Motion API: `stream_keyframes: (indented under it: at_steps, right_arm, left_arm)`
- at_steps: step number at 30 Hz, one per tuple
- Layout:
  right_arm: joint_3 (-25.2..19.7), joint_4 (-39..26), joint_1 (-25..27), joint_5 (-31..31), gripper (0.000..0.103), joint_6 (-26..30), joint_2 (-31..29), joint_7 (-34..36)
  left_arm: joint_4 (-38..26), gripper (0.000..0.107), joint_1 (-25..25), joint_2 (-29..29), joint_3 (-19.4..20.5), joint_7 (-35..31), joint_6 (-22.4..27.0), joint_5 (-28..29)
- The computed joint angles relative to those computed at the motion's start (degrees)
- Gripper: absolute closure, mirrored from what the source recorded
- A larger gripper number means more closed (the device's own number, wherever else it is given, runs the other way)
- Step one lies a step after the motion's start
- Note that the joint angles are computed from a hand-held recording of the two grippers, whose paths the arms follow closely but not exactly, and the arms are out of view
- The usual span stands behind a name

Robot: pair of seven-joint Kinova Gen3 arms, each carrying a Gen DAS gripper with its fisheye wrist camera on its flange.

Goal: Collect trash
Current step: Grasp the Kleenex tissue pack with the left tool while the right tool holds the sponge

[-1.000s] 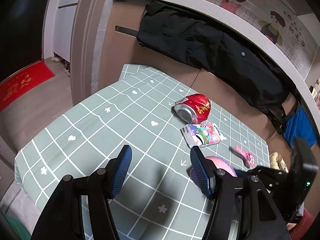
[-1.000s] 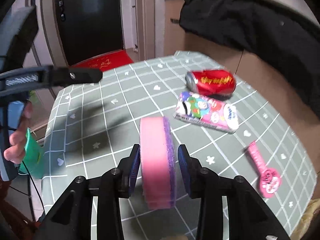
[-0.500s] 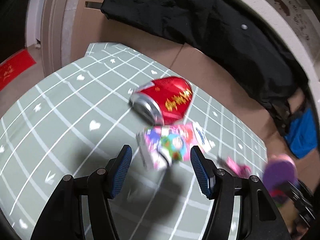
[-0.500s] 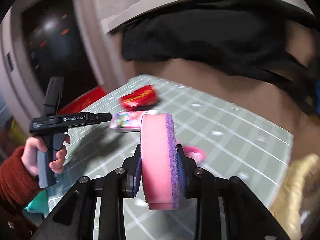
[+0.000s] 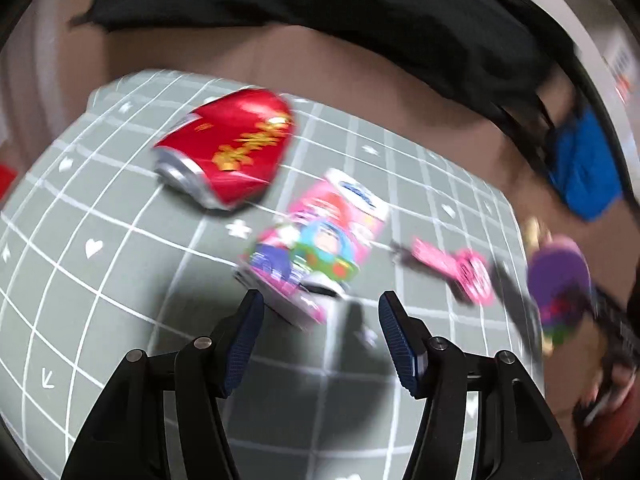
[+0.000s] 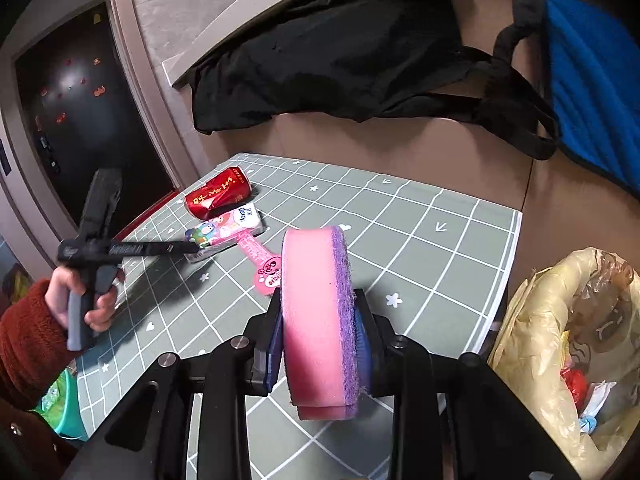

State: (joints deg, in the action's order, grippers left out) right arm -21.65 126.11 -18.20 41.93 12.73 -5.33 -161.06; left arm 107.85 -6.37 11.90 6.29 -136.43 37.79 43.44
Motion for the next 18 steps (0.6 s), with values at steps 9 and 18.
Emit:
stream_keyframes:
  at_steps: [9,18]
  right_arm:
    - [-2.68,2.54,4.58,1.55,0.074,-3.76,-1.06,-2.09]
    - [-4.13,3.23,6.97,-5.53,0.074,-4.97,-1.36,4.83]
  left_arm:
    - [-3.93,0.048,6.45,1.45,-1.09,0.8,-6.59,-9.87]
    - [-6.58,0.047,11.64,4.66,-2.84,8.15,-6.13,-16.56]
